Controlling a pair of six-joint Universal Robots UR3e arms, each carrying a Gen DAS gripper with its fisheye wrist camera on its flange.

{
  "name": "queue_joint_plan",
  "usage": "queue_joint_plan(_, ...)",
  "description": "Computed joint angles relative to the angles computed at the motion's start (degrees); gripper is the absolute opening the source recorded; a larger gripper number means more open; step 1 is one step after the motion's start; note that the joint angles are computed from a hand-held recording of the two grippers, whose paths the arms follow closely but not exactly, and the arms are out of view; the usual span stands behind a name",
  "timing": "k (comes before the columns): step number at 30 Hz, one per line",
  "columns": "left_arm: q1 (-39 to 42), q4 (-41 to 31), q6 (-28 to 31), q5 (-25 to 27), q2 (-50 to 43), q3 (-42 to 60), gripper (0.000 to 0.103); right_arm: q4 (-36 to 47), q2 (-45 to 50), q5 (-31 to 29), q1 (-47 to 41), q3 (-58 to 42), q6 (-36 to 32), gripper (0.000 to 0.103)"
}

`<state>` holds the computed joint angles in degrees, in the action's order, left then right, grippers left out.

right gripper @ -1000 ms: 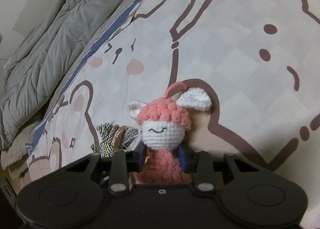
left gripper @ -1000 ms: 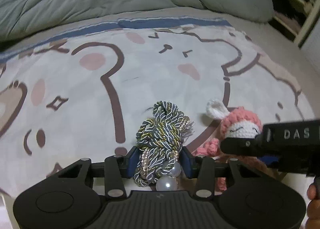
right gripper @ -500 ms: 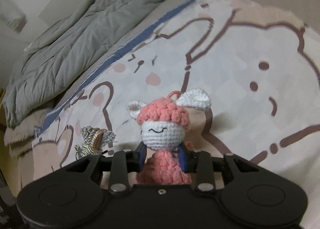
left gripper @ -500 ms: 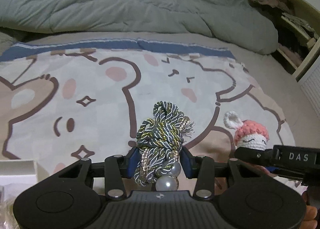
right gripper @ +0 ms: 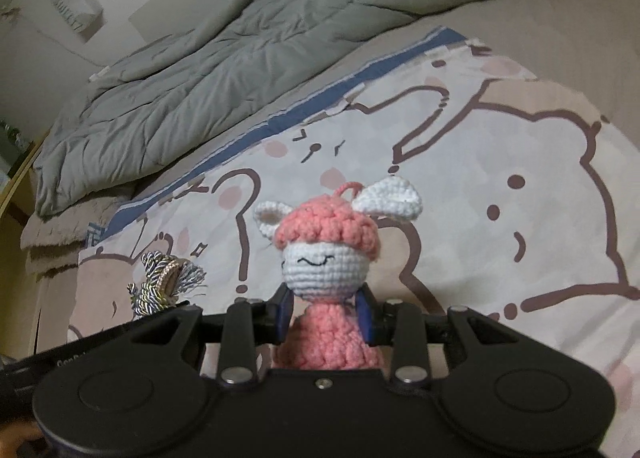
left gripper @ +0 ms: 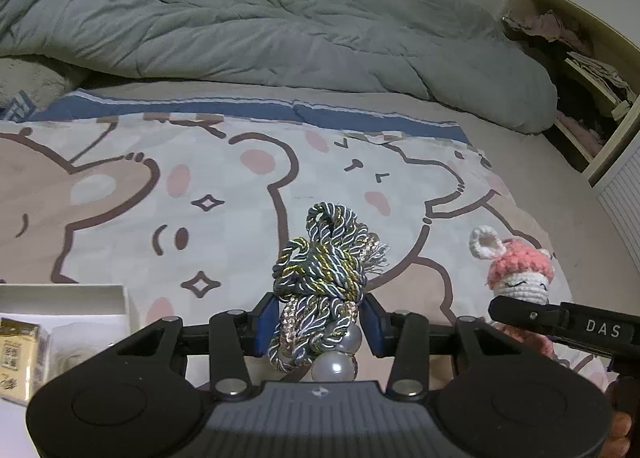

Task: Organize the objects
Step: 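Lift and carry the cord bundle and pink bunny over the white box lid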

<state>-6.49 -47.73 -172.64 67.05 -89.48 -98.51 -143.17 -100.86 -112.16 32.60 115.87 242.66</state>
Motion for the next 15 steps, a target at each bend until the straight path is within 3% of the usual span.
queue_joint_plan(15,8.6,-9.1,4.7,-6.3,14.5,-3.7,0.046,4.0,0.8,-5.7,7.5,-5.7,0.4,0.034)
